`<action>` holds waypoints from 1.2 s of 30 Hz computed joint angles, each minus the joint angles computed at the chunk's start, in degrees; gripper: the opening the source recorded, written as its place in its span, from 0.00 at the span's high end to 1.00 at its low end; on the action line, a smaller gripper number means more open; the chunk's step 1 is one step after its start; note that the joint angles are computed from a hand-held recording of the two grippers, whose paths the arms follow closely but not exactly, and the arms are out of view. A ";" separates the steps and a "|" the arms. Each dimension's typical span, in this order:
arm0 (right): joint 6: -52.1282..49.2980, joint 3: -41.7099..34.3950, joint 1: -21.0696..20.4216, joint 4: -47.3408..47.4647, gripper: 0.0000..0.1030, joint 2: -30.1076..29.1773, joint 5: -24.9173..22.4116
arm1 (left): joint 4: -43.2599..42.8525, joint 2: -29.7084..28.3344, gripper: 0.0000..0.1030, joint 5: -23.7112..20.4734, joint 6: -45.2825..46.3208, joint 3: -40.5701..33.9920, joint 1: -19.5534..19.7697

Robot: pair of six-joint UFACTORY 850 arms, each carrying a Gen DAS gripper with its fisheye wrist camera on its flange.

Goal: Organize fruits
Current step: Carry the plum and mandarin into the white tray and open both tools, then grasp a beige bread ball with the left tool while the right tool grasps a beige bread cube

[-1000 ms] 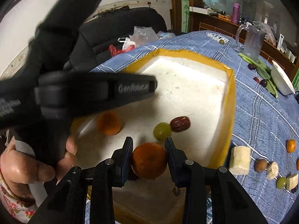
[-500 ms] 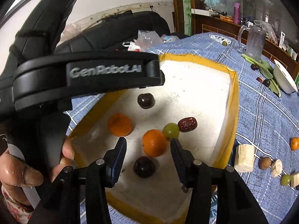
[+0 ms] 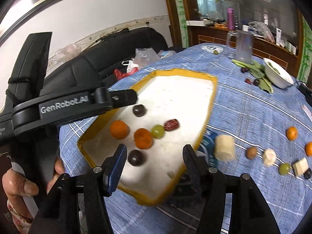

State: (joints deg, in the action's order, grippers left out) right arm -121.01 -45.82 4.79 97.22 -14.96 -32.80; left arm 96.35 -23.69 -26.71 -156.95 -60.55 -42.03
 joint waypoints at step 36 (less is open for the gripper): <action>12.97 -12.00 -21.16 -8.12 0.35 -11.45 5.35 | -37.73 -23.83 0.25 5.70 62.54 -34.65 -6.69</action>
State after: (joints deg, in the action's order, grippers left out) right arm -108.05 -57.82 -16.36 89.11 -26.41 -27.44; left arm 58.62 -47.52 -21.00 -94.41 -95.19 -48.72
